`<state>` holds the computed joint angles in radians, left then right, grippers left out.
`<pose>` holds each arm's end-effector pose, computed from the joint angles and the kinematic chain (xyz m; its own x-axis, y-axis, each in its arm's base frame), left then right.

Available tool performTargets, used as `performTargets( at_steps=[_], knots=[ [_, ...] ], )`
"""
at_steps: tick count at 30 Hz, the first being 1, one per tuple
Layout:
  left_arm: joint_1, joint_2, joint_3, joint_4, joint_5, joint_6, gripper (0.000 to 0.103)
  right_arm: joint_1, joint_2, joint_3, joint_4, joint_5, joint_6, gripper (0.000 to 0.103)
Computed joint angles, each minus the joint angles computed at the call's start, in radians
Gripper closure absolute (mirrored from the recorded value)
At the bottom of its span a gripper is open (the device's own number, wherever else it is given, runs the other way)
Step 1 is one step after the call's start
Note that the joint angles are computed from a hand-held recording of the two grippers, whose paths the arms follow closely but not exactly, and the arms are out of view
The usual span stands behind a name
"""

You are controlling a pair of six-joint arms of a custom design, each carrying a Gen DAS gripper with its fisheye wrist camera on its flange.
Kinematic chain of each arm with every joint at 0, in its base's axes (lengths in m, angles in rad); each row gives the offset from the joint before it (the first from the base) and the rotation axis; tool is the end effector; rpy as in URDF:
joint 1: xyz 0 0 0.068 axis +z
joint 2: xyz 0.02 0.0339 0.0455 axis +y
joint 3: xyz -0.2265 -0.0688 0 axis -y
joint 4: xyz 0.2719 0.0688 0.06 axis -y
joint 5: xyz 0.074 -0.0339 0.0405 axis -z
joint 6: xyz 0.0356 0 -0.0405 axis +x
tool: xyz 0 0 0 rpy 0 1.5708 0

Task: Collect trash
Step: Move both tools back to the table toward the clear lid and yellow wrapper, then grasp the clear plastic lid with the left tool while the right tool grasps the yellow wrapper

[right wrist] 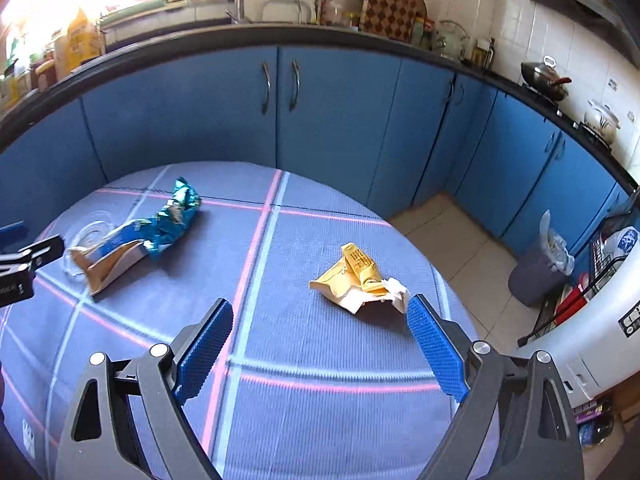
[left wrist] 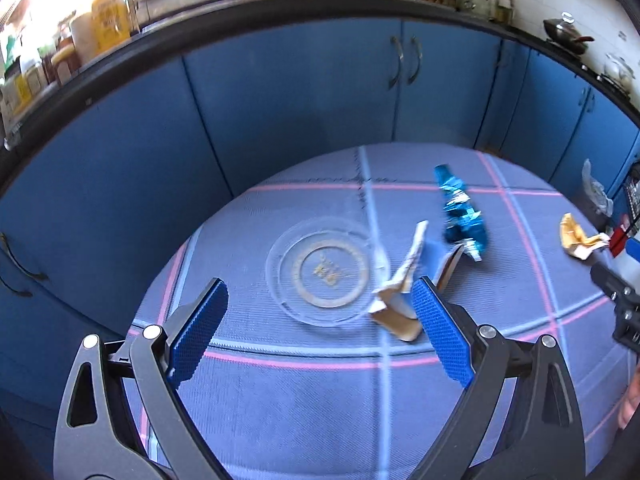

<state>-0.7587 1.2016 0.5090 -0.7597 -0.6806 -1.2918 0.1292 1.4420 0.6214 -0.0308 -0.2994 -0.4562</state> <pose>0.1590 -0.1199 0.0963 -0.6606 -0.4033 -0.6332 -0.5604 0.8262 0.0584 0.2876 0.0480 0.0989 -0.5305 -0.4934 -0.6893 -0.6122 0.7855 -0.0911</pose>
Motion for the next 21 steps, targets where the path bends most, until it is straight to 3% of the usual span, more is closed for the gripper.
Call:
performTargets(
  at_steps=[8,12,15,18,21],
  knots=[
    [0.099,0.065,-0.04,0.172,0.059,0.138,0.011,0.044,0.15,0.09,0.054,0.055,0.044,0.016],
    [0.116,0.043,-0.043,0.178,0.053,0.147,0.011,0.047,0.172,0.111,0.053,0.058,0.057,0.016],
    [0.098,-0.103,-0.097,0.114,-0.001,0.111,0.011,0.044,0.166,0.107,0.056,0.054,0.05,0.016],
    [0.127,-0.116,-0.087,0.055,-0.029,0.105,0.011,0.045,0.163,0.1,0.076,0.061,0.048,0.016],
    [0.198,-0.14,-0.116,0.099,-0.001,0.163,0.011,0.044,0.171,0.11,0.072,0.054,0.062,0.016]
  ],
)
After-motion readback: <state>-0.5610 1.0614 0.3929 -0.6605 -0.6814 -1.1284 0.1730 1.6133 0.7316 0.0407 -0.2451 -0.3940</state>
